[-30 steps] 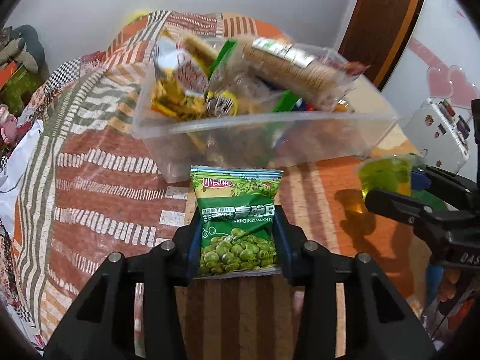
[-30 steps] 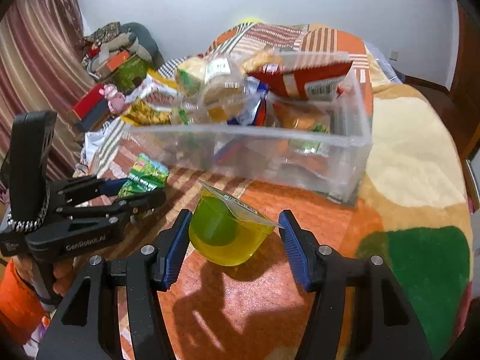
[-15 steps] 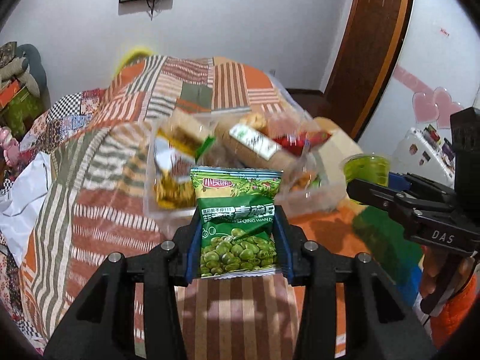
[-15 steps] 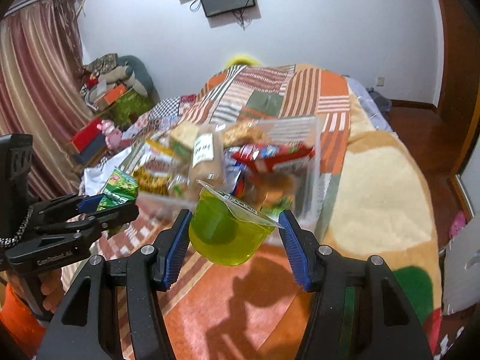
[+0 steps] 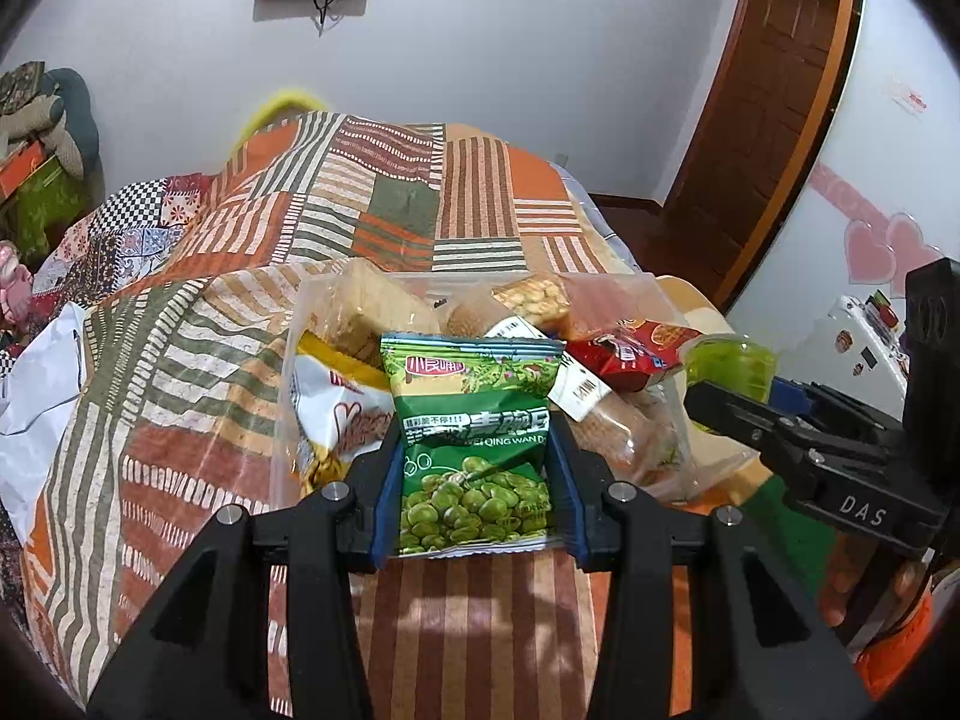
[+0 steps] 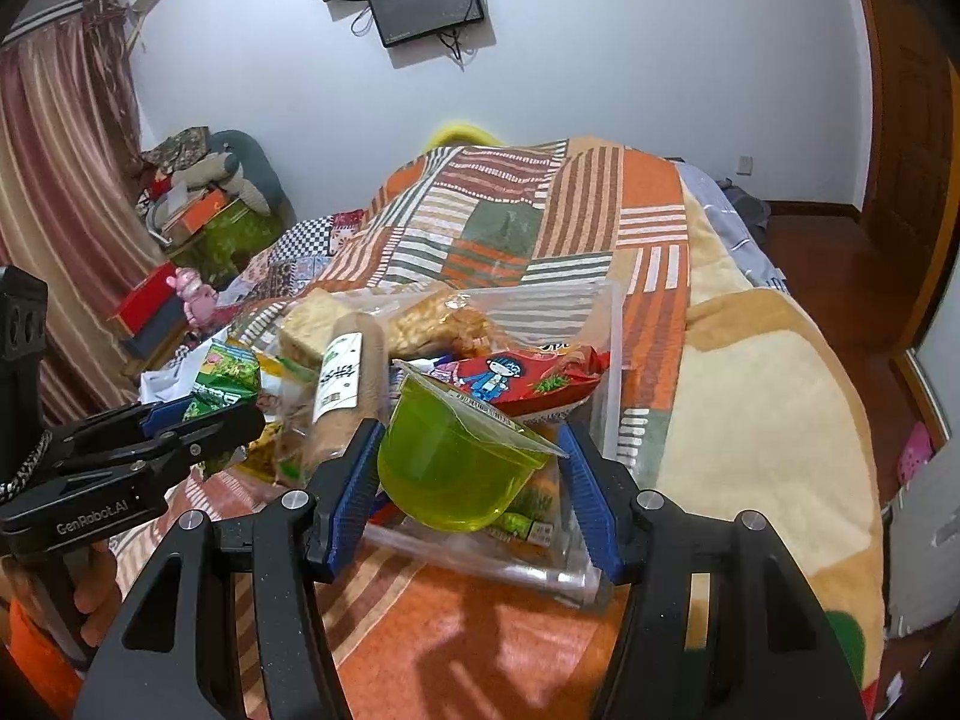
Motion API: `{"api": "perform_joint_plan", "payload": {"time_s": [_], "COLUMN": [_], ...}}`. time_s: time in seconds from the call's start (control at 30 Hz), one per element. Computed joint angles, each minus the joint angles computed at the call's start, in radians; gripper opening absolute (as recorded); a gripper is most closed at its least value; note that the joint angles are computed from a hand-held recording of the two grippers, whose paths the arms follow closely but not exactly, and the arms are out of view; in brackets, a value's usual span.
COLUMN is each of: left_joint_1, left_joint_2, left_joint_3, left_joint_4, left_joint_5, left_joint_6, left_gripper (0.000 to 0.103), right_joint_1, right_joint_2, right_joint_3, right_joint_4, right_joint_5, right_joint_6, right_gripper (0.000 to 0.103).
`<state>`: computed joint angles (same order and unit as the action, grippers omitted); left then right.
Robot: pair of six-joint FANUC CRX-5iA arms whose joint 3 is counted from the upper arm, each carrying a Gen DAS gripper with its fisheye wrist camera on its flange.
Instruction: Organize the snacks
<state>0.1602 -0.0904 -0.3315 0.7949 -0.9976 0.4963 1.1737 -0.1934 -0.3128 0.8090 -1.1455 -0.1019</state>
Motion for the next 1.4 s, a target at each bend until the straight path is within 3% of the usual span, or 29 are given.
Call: {"api": "perform_joint_plan", "payload": {"time_s": [0.3, 0.4, 0.6, 0.8, 1.0, 1.13, 1.4], "left_joint_1": [-0.024, -0.018, 0.008, 0.057, 0.141, 0.205, 0.297], "left_joint_2": [0.032, 0.036, -0.001, -0.077, -0.200, -0.293, -0.446], "left_joint_3": [0.004, 0.006, -0.015, -0.040, -0.102, -0.149, -0.249], "left_joint_4": [-0.033, -0.035, 0.002, 0.067, 0.207, 0.300, 0.438], "left_joint_5": [0.054, 0.044, 0.022, -0.023, -0.081, -0.104, -0.105], "left_joint_6": [0.038, 0.044, 0.017, -0.024, -0.110, -0.168, -0.281], "left_gripper": [0.046, 0.055, 0.057, 0.057, 0.057, 0.057, 0.087], "right_joint_1": [-0.006, 0.001, 0.034, 0.090, 0.174, 0.236, 0.304], "right_joint_2": [0.020, 0.014, -0.001, -0.018, -0.015, 0.000, 0.054], "right_joint_3": [0.016, 0.022, 0.032, 0.049, 0.088, 0.110, 0.150], "right_joint_4": [-0.048, -0.050, -0.031, 0.020, 0.148, 0.251, 0.373], "right_joint_5": [-0.012, -0.019, -0.050, -0.094, -0.196, -0.285, -0.398], "right_joint_6": [0.042, 0.046, 0.033, 0.013, -0.018, -0.050, -0.035], "right_gripper": [0.056, 0.056, 0.060, 0.060, 0.060, 0.069, 0.091]}}
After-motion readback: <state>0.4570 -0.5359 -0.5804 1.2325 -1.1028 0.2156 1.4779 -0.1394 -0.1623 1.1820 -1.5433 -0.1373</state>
